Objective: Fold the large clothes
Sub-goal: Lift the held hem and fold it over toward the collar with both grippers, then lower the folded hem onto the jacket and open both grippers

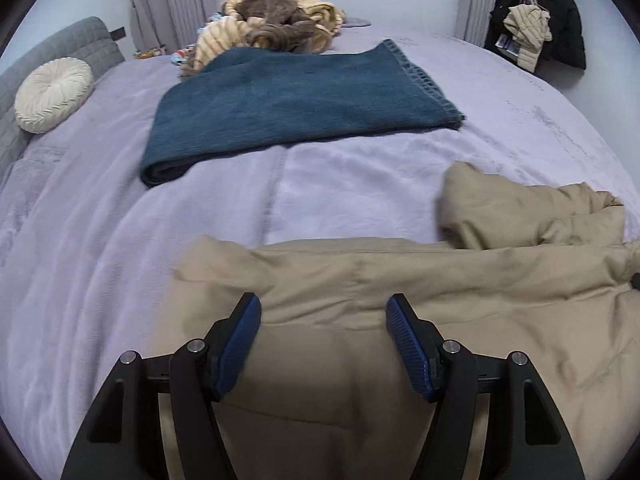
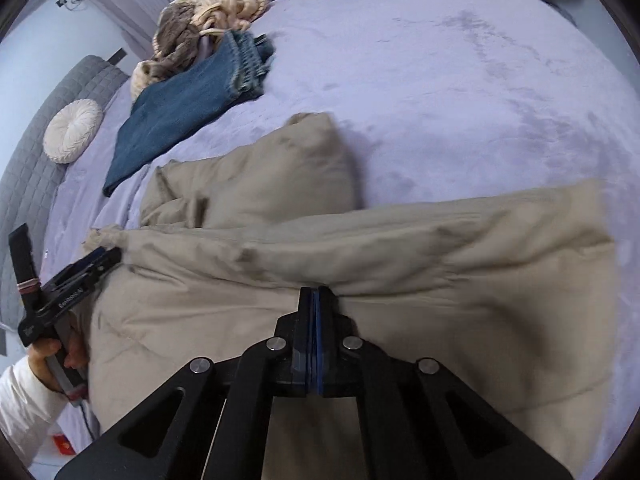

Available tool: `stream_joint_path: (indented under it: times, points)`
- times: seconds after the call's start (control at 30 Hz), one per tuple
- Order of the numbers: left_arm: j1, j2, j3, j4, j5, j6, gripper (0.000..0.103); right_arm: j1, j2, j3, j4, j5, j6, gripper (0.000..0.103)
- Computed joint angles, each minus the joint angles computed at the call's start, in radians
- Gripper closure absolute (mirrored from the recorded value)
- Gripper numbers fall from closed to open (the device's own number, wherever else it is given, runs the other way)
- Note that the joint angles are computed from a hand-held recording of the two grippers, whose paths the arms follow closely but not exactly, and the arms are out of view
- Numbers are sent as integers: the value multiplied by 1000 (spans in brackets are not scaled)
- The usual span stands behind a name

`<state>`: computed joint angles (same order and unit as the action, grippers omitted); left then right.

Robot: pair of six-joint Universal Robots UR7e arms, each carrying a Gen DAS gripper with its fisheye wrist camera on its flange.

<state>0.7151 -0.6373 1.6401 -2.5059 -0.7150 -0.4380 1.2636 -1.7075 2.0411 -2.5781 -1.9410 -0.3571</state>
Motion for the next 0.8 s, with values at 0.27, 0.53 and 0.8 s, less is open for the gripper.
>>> stream_joint_path:
  times: [0.27, 0.53, 0.8]
  points:
    - [94, -5, -5, -2, -36, -94, 25, -218, -85, -10, 1, 117, 110, 103]
    - [84, -26, -20, 102, -27, -202, 23, -210, -39, -35, -22, 106, 188, 99]
    - [-3, -158, 93, 182, -57, -244, 23, -138, -182, 38, -7, 85, 202, 61]
